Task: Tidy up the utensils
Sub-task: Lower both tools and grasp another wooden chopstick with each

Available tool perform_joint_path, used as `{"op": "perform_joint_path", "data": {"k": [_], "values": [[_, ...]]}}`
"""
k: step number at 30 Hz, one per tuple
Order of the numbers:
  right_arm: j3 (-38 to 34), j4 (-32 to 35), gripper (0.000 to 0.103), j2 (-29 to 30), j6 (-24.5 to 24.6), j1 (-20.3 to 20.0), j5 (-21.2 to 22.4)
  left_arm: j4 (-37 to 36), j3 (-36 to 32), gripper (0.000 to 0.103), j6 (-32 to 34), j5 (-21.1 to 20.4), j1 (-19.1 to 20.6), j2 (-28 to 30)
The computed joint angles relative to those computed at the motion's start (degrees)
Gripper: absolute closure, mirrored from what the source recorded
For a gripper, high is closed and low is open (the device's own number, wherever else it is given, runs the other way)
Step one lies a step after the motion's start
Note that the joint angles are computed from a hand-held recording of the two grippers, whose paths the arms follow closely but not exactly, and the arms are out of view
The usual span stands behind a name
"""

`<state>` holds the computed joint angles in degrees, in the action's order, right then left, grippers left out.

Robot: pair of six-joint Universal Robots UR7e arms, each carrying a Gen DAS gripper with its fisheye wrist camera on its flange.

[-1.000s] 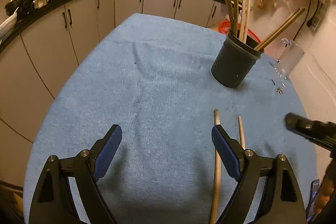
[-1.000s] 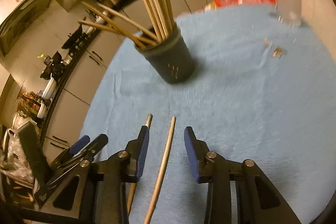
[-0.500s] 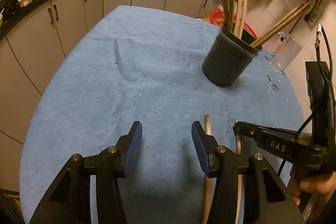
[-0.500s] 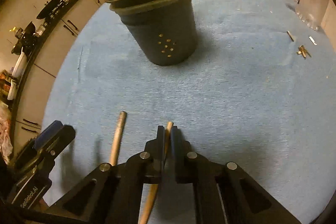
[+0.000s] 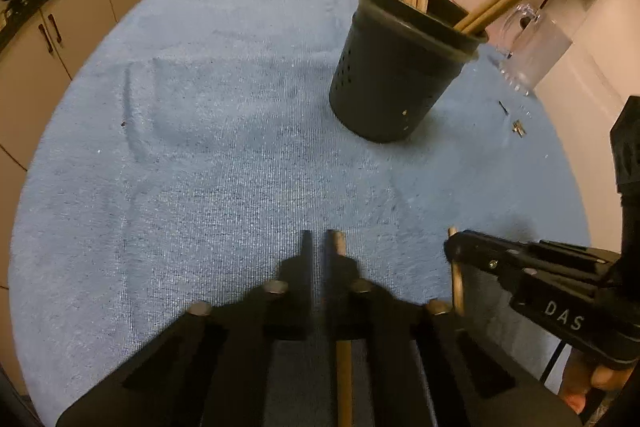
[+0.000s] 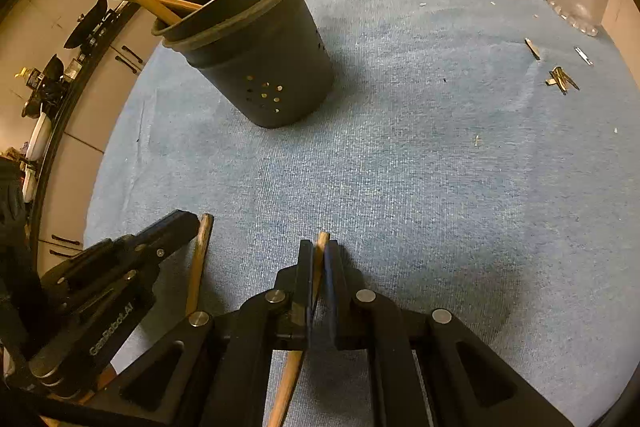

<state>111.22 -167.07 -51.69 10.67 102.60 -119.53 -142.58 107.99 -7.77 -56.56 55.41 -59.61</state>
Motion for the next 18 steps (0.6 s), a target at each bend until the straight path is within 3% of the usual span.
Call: {"op": "perform_joint_path", "data": {"k": [8,15,18], "values": [[-1.81,1.99,0.098,0.76,-0.84,0.16,-0.68,-0.17,-1.25,0.103,-0.51,-2.68,1.32,0.30],[-0.21,2.04,0.098,-1.16,0.74,-1.25,2.60,2.94,-2.92,0.103,-2.56,-5.60,1.72,0.03],[0.13,2.16,0.098,-1.53,0.96,-1.35,2.64,3.43,-3.30,0.095,-2.83,-5.53,1.34,0.38]]}}
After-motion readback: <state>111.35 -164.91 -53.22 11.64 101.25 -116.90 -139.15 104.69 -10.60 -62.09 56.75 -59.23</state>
